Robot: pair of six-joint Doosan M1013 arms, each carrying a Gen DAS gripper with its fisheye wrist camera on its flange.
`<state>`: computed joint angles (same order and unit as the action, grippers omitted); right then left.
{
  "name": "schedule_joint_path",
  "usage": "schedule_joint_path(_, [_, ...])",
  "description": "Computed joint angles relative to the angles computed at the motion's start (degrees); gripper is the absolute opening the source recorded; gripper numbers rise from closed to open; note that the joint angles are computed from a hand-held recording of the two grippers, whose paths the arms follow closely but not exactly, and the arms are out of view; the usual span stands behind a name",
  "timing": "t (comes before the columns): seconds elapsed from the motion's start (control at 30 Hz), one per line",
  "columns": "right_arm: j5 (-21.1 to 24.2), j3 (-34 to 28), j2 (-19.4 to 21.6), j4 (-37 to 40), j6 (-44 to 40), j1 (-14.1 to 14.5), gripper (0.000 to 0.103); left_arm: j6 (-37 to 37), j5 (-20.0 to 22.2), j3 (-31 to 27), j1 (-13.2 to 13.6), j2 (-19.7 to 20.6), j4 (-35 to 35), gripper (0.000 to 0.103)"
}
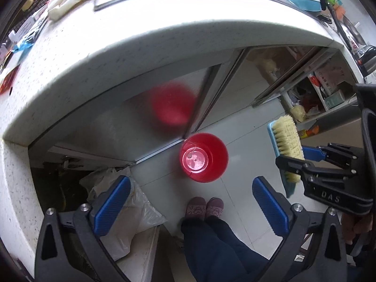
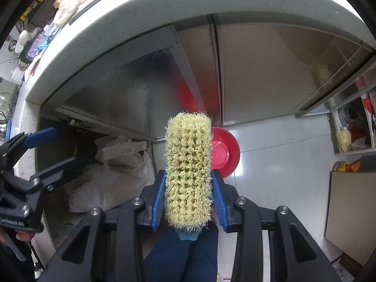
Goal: Collect trash
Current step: 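Carry the scoop with the left gripper down over the red bin and release, then raise both tools back toward the counter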
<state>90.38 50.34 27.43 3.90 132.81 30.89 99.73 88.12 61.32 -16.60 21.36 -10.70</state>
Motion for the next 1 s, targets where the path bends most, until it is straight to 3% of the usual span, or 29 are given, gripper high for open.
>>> schedule_joint_path(0.07, [-0.1, 0.1, 0.2, -0.5, 0.7, 0.1, 0.051, -0.2, 0.1, 0.0, 0.3, -0.1, 0.1, 0.103])
schedule_joint_path(0.1, [0.1, 0.1, 0.3, -0.7, 1.1, 0.1, 0.073, -0.3, 0.1, 0.1, 0.4, -0.2, 0.1, 0.103])
schedule_joint_path(0.13, [0.1, 0.0, 0.3, -0.8, 1.1, 0.1, 0.080, -0.3, 0.2, 0.2, 0.5, -0.3, 0.1, 0.103])
schedule_joint_path(0.7, [0.9, -6.9, -0.4, -6.1, 0.0, 1.6, 0.084, -1.1, 0.1, -3.4, 0.8, -2.5, -0.8, 0.103])
schedule_joint_path(1.0, [2.8, -15.5, 0.7, -11.6, -2.8, 3.2, 0.103, -3.4, -0.4, -9.1, 1.2, -3.4, 0.5, 0.103])
